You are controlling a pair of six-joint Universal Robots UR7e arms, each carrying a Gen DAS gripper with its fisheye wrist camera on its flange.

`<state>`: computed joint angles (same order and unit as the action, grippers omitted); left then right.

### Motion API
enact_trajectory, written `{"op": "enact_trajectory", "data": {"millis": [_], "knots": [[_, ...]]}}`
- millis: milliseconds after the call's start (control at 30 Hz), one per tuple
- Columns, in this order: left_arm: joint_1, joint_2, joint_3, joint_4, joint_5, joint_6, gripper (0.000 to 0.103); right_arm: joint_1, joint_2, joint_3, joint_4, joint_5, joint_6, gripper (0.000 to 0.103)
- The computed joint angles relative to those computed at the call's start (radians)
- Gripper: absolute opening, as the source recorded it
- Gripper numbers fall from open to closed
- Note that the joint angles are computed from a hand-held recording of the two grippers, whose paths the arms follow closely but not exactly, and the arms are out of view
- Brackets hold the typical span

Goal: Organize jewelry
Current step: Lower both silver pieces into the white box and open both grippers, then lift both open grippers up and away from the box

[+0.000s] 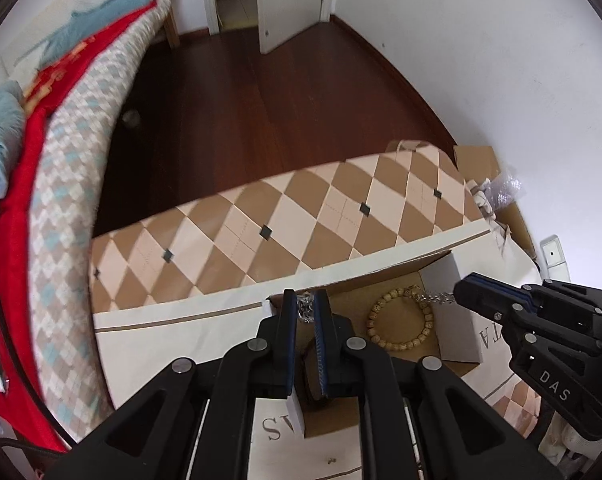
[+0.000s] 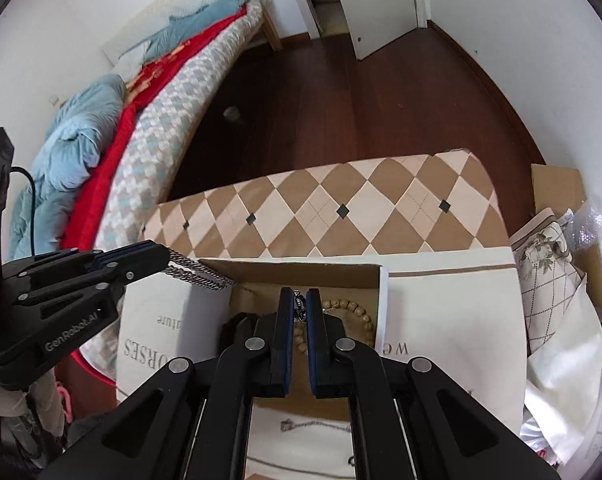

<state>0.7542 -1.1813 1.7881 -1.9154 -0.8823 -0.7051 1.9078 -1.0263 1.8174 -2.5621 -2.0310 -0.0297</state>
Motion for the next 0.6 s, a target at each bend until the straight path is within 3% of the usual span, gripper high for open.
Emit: {"op": "enact_trajectory", "data": {"millis": [100, 200, 267, 300, 333, 400, 433, 533, 600], "knots": [[0.014, 0.000, 0.003, -0.020, -0.018, -0.002, 0.010, -0.011, 0.024, -0.030, 0.031, 0.003, 0.001, 0.007], [0.007, -0.002, 0.008, -0.011, 0.013, -0.013, 0.010, -0.014, 0.033, -0.039, 0.037, -0.011, 0.007, 0.008], [-0.006, -0.010, 0.023, -0.006, 0.059, -0.031, 0.017, -0.011, 0.033, -0.038, 0.037, -0.033, 0.012, 0.029], [-0.012, -0.014, 0.031, -0.001, 0.082, -0.044, 0.030, -0.008, 0.031, -0.033, 0.032, -0.045, 0.009, 0.052], [-0.023, -0.018, 0.041, 0.019, 0.123, -0.073, 0.046, -0.001, 0.029, -0.025, 0.020, -0.067, 0.004, 0.069], [-0.042, -0.025, 0.056, 0.079, 0.200, -0.145, 0.094, 0.016, 0.026, -0.011, -0.002, -0.124, -0.007, 0.072], [-0.049, -0.029, 0.064, 0.101, 0.227, -0.171, 0.094, 0.022, 0.025, -0.004, -0.006, -0.150, -0.004, 0.075], [-0.076, -0.050, 0.095, 0.183, 0.280, -0.280, 0.095, 0.047, 0.024, 0.026, -0.036, -0.265, 0.009, 0.100], [-0.089, -0.068, 0.119, 0.203, 0.293, -0.325, 0.098, 0.061, 0.026, 0.055, -0.075, -0.340, -0.002, 0.103]]}}
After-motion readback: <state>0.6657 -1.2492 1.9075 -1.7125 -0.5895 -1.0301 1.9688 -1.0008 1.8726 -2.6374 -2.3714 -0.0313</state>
